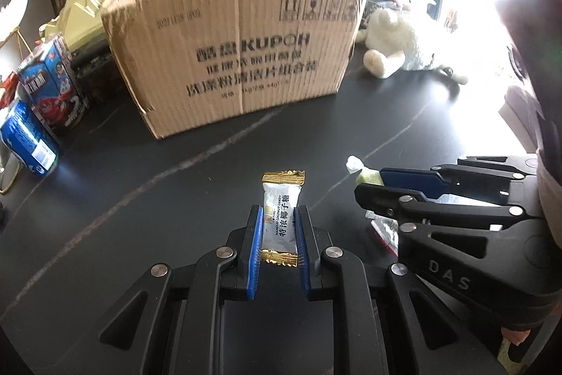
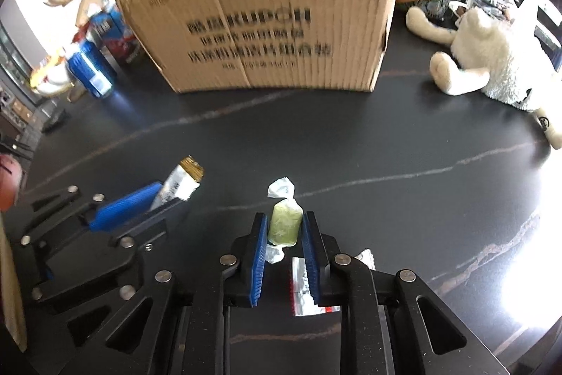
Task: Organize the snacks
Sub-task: 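Carry the bar packet and green candy into the box and open both tools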
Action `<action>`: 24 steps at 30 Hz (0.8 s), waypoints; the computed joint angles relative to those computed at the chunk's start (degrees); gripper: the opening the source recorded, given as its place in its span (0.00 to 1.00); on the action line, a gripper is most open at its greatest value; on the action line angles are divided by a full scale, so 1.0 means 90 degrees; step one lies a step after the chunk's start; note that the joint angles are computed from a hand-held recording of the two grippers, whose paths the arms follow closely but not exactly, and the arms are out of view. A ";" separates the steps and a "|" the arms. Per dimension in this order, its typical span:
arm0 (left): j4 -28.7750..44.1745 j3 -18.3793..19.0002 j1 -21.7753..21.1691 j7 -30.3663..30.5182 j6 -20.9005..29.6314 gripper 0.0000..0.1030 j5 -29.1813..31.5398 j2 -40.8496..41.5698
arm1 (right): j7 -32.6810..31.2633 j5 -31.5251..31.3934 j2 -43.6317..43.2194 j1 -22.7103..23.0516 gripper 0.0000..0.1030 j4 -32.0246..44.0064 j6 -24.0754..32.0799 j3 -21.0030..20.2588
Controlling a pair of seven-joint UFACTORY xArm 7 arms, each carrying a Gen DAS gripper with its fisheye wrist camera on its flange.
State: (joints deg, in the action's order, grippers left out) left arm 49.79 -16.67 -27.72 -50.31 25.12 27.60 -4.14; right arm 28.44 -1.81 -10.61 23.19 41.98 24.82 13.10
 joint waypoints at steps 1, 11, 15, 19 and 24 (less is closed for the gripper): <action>0.0022 0.0008 0.0007 -0.0003 0.0007 0.18 0.0004 -0.0034 | 0.0028 -0.0032 -0.0063 -0.0012 0.21 0.0001 -0.0019 0.0006; 0.0427 0.0004 0.0269 0.0168 0.0160 0.18 -0.0041 -0.0381 | -0.0091 0.0043 -0.0363 -0.0031 0.21 0.0334 -0.0140 -0.0022; 0.0795 -0.0005 0.0383 0.0261 0.0310 0.18 0.0045 -0.0341 | -0.0120 -0.0098 -0.0336 -0.0155 0.21 0.0694 -0.0123 -0.0022; 0.1118 0.0040 0.0435 0.0456 0.0427 0.18 0.0006 -0.0284 | -0.0081 -0.0295 -0.0235 -0.0303 0.21 0.1066 -0.0098 -0.0009; 0.1589 0.0097 0.0489 0.0566 0.0597 0.18 0.0219 -0.0099 | -0.0075 -0.0516 -0.0009 -0.0429 0.21 0.1495 -0.0127 -0.0030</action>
State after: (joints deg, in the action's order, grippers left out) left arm 64.10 -15.80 -23.32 -45.22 30.49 29.57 -5.03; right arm 27.76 -6.45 -10.69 19.33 55.44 23.68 12.83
